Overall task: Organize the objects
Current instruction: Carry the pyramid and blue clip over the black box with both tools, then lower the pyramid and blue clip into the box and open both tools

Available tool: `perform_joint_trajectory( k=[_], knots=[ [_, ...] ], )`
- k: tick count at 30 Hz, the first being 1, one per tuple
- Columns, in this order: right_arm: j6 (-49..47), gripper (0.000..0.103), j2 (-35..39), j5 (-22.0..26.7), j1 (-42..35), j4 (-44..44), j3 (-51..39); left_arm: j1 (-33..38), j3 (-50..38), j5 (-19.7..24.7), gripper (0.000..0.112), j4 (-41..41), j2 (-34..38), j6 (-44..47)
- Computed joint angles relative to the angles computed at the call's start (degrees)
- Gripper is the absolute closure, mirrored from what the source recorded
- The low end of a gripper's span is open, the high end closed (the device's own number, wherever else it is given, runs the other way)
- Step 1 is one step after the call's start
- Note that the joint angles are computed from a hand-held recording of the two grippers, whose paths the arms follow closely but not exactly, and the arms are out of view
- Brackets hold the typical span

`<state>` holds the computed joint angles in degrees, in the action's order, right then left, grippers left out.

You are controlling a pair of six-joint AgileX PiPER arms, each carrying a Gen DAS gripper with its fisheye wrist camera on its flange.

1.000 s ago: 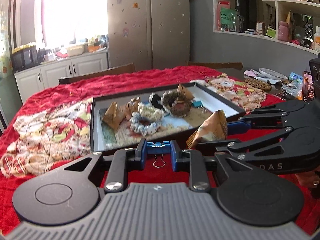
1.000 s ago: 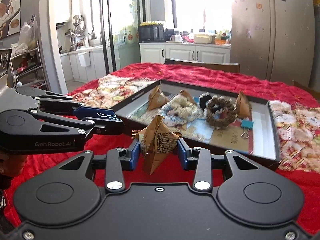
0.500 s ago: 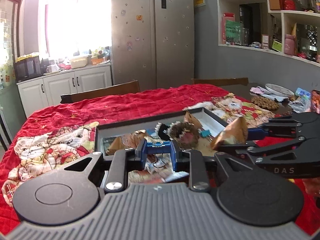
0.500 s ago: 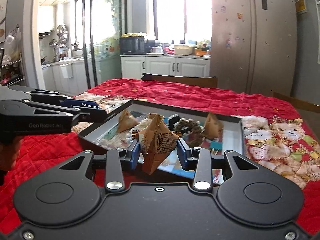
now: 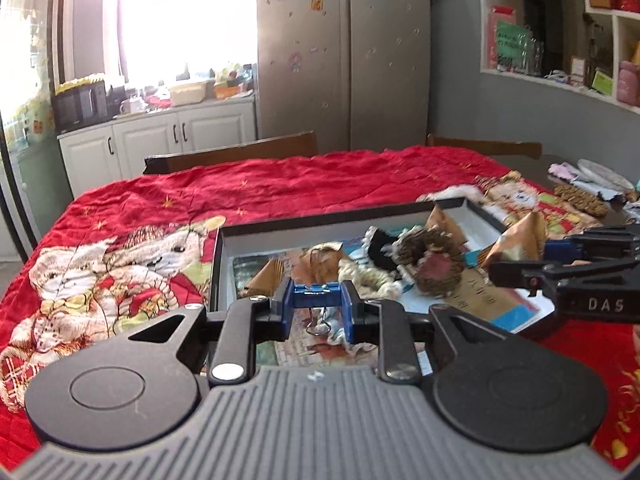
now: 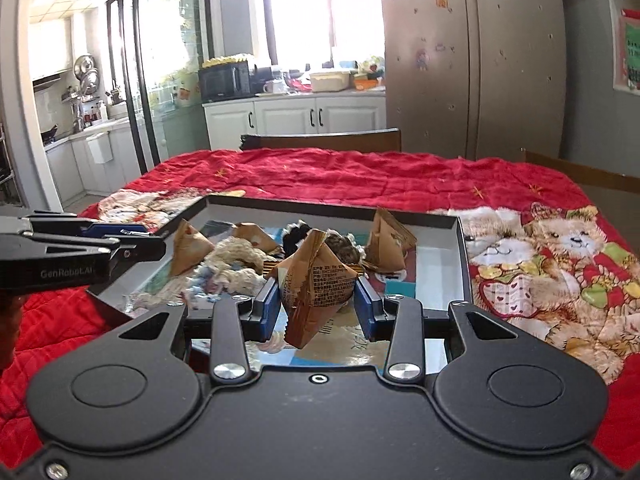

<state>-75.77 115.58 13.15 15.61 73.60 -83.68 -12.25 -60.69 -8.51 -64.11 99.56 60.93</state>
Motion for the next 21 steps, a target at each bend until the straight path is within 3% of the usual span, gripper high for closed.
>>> perform_joint_trajectory(
  k=[9, 16, 21],
  knots=[
    [19.83, 0.065, 5.20, -0.91, 0.57, -19.96, -5.36, 0.97, -3.15, -0.01, 0.085, -9.38, 5.46, 9.55],
    [29.21, 0.065, 7.01, 0.36, 1.17, -31.06, -7.78, 1.33, -4.71, -0.04, 0.085, -17.93, 7.74, 18.70],
    [33.47, 0.065, 7.88, 1.58, 1.51, -35.97, -9.18, 1.16, -5.08, -0.54, 0.085, -19.73, 8.63, 21.05]
  ],
)
